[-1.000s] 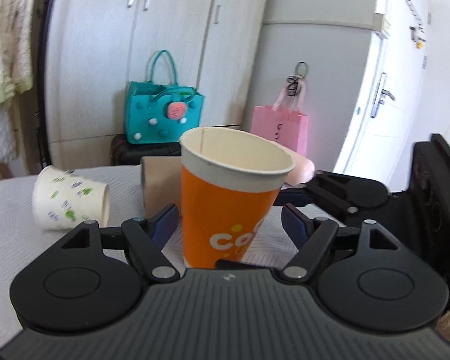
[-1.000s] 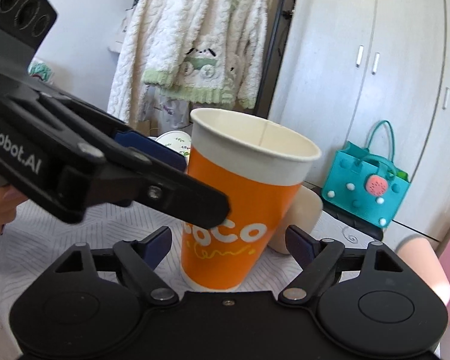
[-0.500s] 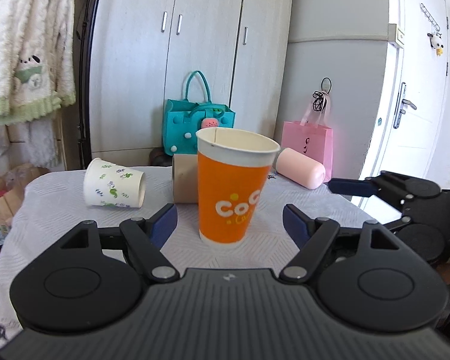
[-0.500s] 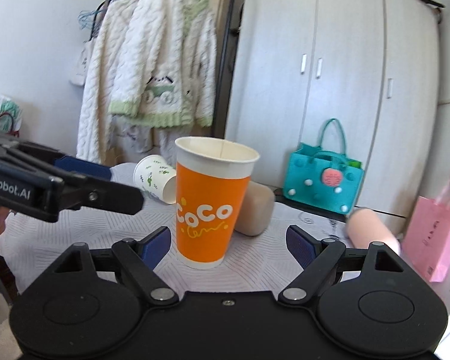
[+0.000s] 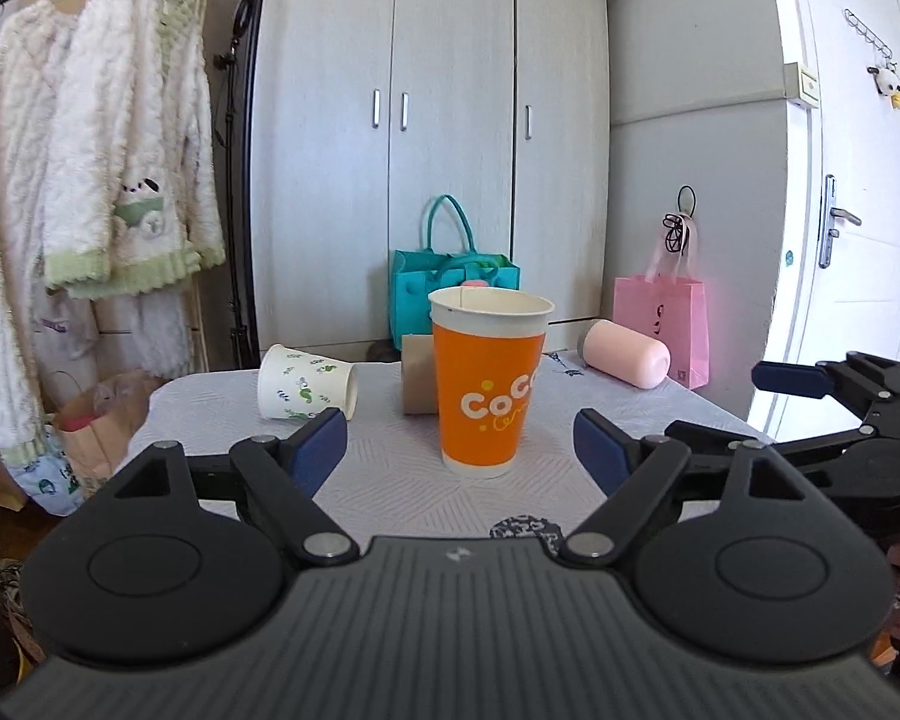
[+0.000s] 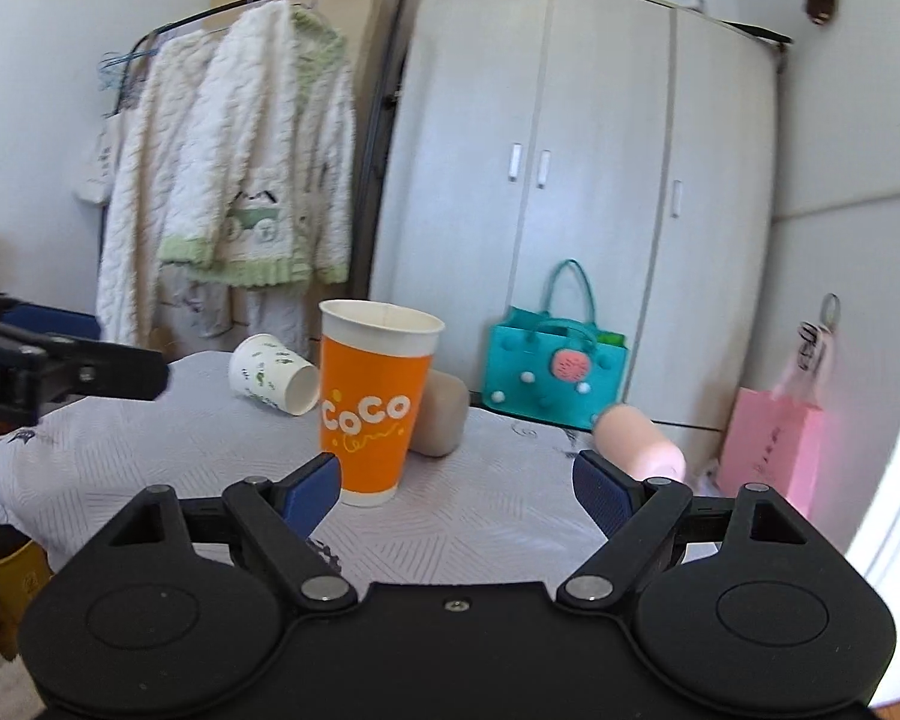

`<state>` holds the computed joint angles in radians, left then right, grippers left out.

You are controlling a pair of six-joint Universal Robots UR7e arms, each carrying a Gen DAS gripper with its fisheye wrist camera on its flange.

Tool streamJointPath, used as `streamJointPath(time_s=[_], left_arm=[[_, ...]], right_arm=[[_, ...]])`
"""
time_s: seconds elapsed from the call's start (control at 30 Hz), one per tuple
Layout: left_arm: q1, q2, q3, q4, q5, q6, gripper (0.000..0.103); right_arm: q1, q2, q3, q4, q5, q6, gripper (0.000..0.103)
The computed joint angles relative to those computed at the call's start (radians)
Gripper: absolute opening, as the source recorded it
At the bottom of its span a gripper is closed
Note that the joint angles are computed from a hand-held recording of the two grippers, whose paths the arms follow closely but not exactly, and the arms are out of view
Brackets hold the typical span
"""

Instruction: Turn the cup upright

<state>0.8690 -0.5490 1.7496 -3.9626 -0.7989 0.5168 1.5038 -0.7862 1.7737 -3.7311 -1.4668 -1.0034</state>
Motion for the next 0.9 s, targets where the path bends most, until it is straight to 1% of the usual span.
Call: streamJointPath(time_s=[0.17, 0.23, 0.27, 0.3, 0.37, 0.5, 0.67, 0.8, 0.9], left_arm=[[-0.01, 0.017, 0.015, -0.077, 0.034, -0.016, 0.093], [-0.009, 0.022, 0.022, -0.098, 0.035, -0.013, 0.096], [-0.008, 0.027, 0.022, -0.114, 0.033, -0.003, 0.098], [-0.007, 0.032, 0.021, -0.133, 0.03, 0.009, 0.103], [-0.004, 0.04, 0.022, -0.164, 0.03, 0.019, 0.103], [0.006, 0.043, 0.026, -0.166, 0.029, -0.003, 0.103], [0.007, 0.065, 0.015, -0.216, 0.058, 0.032, 0.103], [0.016, 0.064, 0.031, -0.235, 0.018, 0.012, 0.103], [0.02, 0.069, 0.035, -0.239, 0.02, -0.002, 0.103]], right_arm=[[-0.009, -0.002, 0.043, -0.076, 0.011, 0.048, 0.092], [-0.014, -0.007, 0.058, -0.083, 0.026, 0.069, 0.093], [-0.016, -0.008, 0.063, -0.087, 0.032, 0.08, 0.102], [-0.018, -0.006, 0.067, -0.099, 0.038, 0.088, 0.103], [-0.02, 0.005, 0.071, -0.132, 0.039, 0.101, 0.103], [-0.019, 0.023, 0.073, -0.169, 0.027, 0.118, 0.103], [-0.02, 0.035, 0.076, -0.206, 0.025, 0.142, 0.103], [-0.021, 0.052, 0.077, -0.251, 0.019, 0.137, 0.103], [-0.025, 0.06, 0.077, -0.273, 0.014, 0.152, 0.103]])
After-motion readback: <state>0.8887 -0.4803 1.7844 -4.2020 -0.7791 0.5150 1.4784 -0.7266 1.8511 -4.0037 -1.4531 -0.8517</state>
